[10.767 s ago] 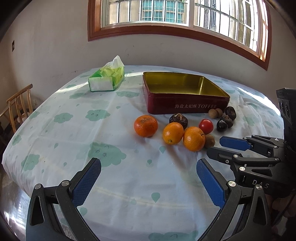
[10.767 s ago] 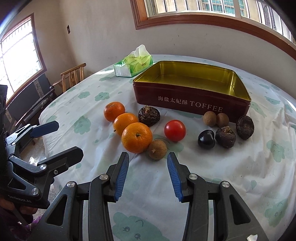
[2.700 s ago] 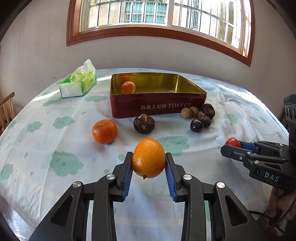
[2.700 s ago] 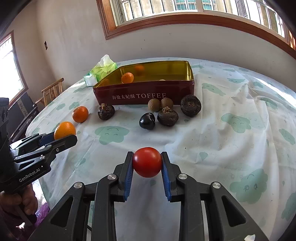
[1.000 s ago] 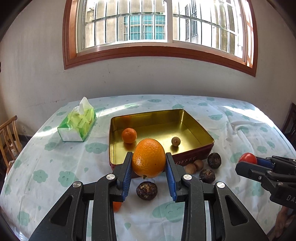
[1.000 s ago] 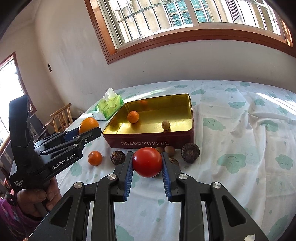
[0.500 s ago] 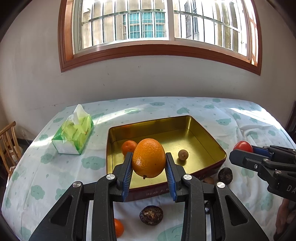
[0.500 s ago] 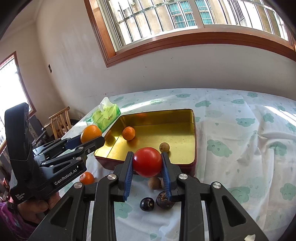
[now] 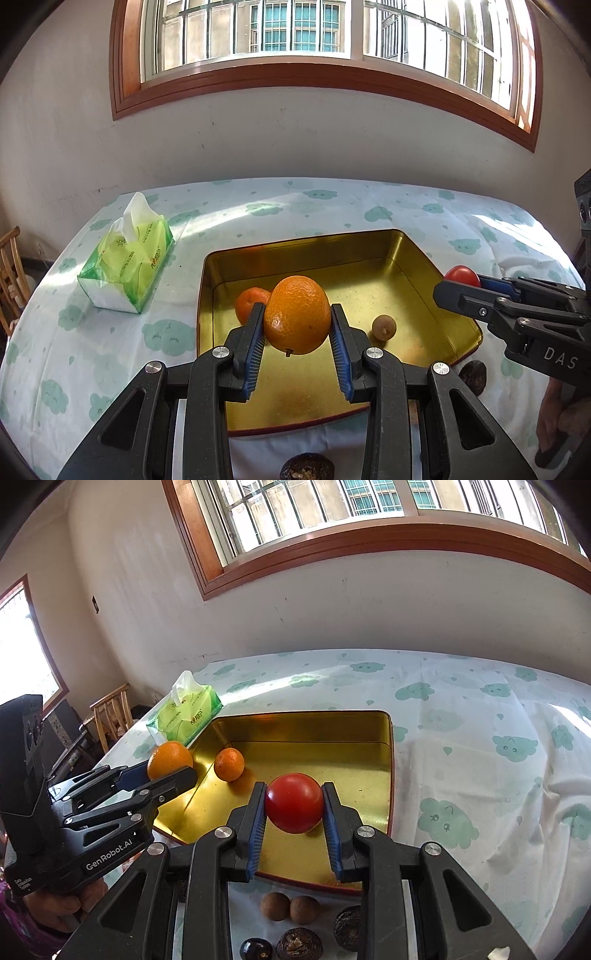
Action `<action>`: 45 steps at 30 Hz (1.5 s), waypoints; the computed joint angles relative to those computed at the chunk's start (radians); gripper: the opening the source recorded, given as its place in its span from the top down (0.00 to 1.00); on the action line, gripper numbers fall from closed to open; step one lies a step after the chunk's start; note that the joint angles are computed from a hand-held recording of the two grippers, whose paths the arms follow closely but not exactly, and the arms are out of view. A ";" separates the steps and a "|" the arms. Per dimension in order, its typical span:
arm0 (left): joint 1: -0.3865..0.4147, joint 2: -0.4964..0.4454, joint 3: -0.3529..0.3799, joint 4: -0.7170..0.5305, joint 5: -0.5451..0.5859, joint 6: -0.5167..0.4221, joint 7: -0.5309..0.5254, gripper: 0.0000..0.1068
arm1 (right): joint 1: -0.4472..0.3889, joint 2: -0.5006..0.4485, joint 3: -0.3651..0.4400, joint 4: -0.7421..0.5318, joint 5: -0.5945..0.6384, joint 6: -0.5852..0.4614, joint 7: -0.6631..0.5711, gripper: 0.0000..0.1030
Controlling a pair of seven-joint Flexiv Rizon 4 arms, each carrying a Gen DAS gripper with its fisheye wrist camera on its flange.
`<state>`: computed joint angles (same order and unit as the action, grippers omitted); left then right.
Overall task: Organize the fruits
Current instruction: 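Lift and carry the tomato and orange over the tin with both tools, then lower both fruits into the tin and open both tools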
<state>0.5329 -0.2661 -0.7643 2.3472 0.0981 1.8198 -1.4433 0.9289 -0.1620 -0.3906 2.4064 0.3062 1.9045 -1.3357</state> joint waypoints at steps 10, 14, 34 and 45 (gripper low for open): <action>-0.199 -0.044 0.161 -0.116 -0.112 -0.127 0.087 0.68 | -0.312 -0.083 0.216 -0.100 -0.203 -0.087 0.093 0.74; -0.294 -0.056 0.247 -0.161 -0.151 -0.163 0.121 0.68 | -0.395 -0.100 0.271 -0.128 -0.279 -0.122 0.125 0.74; -0.665 -0.122 0.618 -0.289 -0.272 -0.253 0.200 0.68 | -0.585 -0.160 0.406 -0.195 -0.489 -0.193 0.234 0.74; -0.699 -0.135 0.656 -0.309 -0.277 -0.274 0.202 0.68 | -0.609 -0.177 0.423 -0.218 -0.515 -0.216 0.260 0.74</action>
